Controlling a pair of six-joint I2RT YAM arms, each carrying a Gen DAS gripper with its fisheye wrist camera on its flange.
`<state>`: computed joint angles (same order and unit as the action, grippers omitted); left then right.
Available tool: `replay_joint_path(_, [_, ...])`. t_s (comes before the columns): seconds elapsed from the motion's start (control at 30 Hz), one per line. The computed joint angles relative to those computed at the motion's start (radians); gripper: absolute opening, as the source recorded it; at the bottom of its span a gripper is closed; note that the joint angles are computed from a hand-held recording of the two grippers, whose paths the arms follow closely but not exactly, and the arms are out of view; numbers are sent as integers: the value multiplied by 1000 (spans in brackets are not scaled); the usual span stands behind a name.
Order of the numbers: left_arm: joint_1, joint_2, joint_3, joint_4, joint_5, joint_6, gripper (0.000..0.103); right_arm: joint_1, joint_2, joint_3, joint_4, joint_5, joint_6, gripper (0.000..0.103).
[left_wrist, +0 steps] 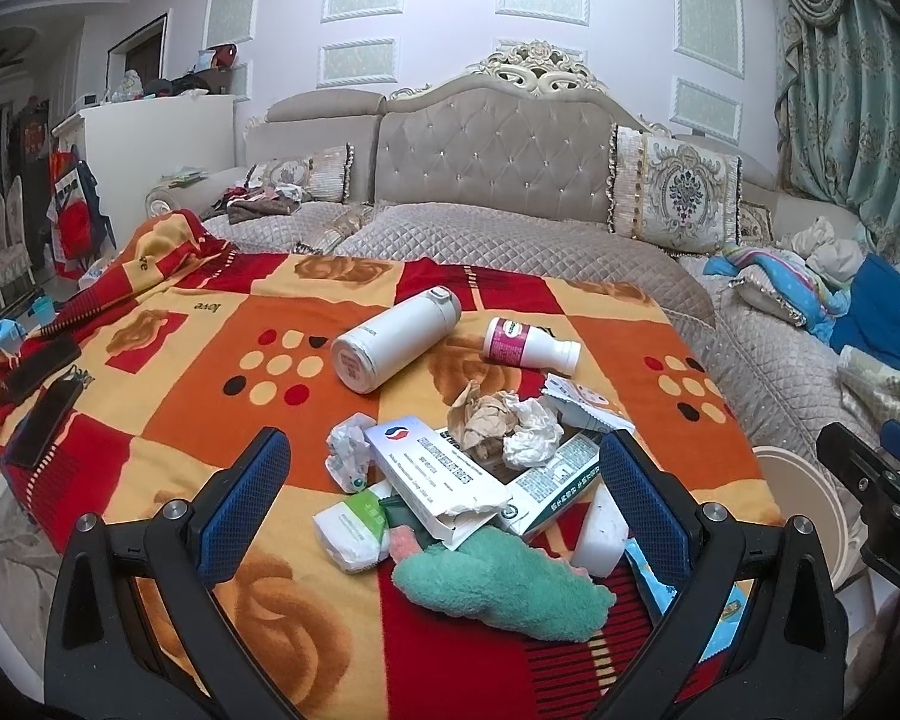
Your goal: Collect trash
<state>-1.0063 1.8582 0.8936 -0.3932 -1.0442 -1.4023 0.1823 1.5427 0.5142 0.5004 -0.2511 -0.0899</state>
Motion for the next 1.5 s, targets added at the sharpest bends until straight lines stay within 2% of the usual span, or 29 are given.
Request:
replay_joint_path(0.4, [-16,35,16,-13,3,-35,102,-4,5,5,-9,-4,-1,101])
replay_joint_path(1.5, [-11,48,23,5,15,-20,102,-10,24,0,2,-9,-7,101])
